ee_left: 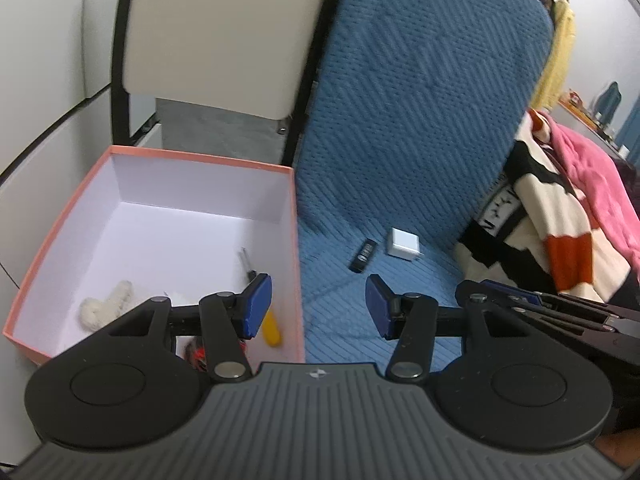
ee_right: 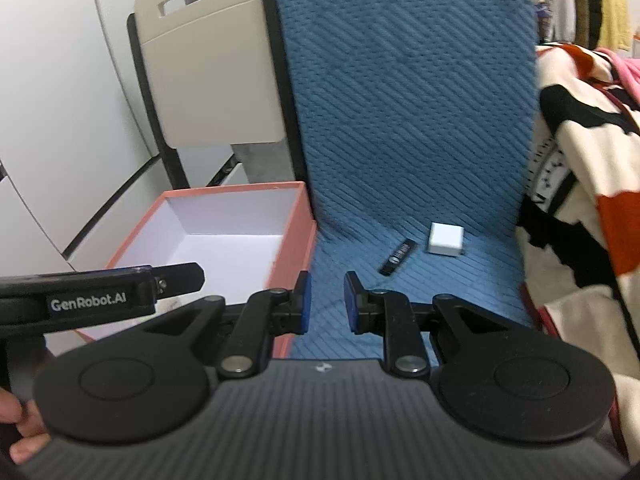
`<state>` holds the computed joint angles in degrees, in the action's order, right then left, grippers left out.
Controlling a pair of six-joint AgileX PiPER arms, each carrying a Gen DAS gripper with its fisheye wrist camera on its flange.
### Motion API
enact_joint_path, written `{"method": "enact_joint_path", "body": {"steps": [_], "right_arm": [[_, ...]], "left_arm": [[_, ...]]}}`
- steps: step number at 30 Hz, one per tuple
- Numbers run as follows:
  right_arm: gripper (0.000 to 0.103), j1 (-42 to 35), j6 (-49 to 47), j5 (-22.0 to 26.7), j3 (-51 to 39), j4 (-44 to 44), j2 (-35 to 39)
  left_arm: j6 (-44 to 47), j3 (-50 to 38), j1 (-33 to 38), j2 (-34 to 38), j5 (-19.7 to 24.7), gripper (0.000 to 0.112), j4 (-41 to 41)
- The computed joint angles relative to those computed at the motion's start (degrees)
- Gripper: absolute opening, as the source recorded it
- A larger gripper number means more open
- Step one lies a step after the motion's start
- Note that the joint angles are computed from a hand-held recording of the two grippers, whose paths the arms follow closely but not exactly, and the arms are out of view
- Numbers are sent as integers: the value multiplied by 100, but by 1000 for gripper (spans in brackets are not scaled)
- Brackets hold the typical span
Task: Organize rigid objects
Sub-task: 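Lift both open tools out of the box back toward the seat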
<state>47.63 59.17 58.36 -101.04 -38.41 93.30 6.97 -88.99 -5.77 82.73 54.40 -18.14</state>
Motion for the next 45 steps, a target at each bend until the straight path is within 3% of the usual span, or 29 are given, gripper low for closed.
{"method": "enact_joint_path", "body": {"steps": [13,24,34,45], "right_arm": [[22,729,1369,240,2316,-1067,-1575],[22,1302,2362,546,3826,-1595,-2516],[22,1530,3233,470,4647,-1892,-2840],[22,1160,3421,30,4857,-1986,-2646]], "left_arm": [[-1630,1347,-1605,-1129,-578,61,1345],[-3142,2130,-2914,-1472,-932,62,2668],[-3752,2630,-3418,-1476,-1254,62,3327],[-3588,2780,-3213,-941,-1839,62,3326]]}}
